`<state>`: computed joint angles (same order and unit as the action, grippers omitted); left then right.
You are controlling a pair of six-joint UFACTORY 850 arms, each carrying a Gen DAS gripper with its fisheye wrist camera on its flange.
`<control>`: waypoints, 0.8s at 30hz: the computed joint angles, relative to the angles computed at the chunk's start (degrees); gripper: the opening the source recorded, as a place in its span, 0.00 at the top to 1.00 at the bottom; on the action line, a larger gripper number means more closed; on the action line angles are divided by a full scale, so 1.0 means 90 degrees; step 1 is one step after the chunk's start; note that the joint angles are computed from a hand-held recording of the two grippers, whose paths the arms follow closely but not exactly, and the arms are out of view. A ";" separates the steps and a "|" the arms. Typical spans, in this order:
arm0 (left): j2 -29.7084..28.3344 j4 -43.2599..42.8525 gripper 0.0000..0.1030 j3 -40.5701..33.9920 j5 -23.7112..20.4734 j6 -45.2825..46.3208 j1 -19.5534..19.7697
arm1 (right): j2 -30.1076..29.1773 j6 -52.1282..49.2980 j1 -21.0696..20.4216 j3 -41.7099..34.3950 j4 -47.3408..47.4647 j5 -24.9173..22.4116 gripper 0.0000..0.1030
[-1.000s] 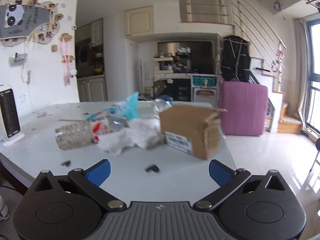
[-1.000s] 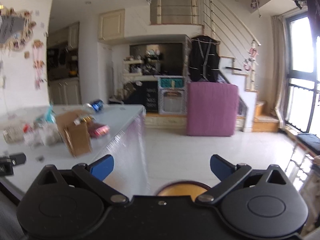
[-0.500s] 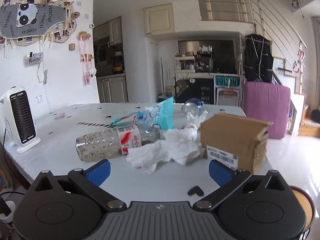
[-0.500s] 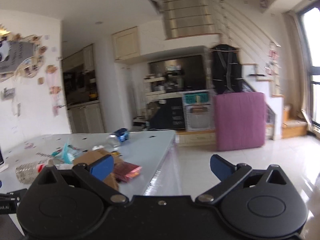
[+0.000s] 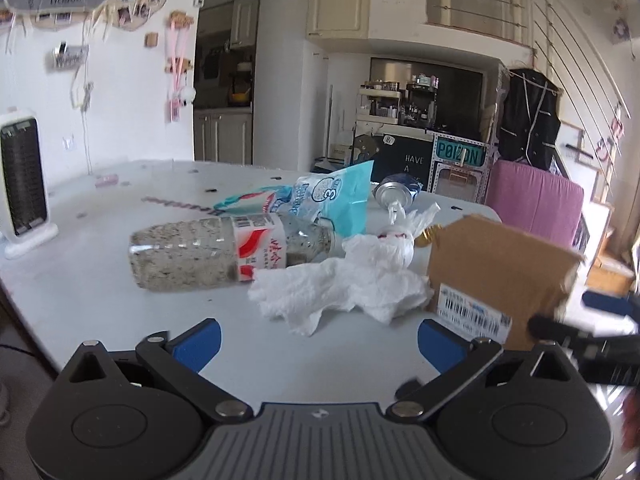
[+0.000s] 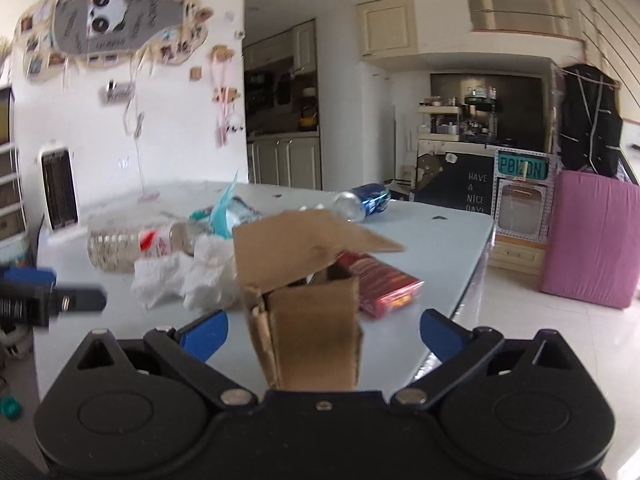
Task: Collect trash
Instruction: 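Move the left tool to the white tissue while the right tool approaches the cardboard box, then close the left gripper on the white tissue while the right gripper grasps the cardboard box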
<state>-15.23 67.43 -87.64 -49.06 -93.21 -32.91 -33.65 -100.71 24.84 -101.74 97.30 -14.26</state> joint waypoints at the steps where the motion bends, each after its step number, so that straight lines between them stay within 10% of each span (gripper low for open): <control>1: -0.0084 -0.0141 0.00 -0.0116 0.0115 0.0038 0.0072 | -0.0043 -0.0132 0.0020 -0.0036 0.0087 -0.0007 0.01; 9: -0.0742 -0.0992 0.00 -0.0949 0.1123 0.0468 0.0597 | -0.0332 -0.0394 -0.0035 -0.0292 0.0831 -0.0453 0.23; 20: -0.1679 -0.2155 0.00 -0.2124 0.0827 0.2854 0.0911 | -0.0350 -0.0275 -0.0086 -0.0302 0.0554 -0.0689 0.33; 24: -0.1686 -0.1937 0.15 -0.2091 0.0656 0.2387 0.0895 | -0.0317 -0.0139 -0.0124 -0.0274 0.0386 -0.0790 0.34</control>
<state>-30.41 49.99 -106.45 -43.15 -71.72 -24.86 -36.50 -101.96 23.73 -104.20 100.77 -21.37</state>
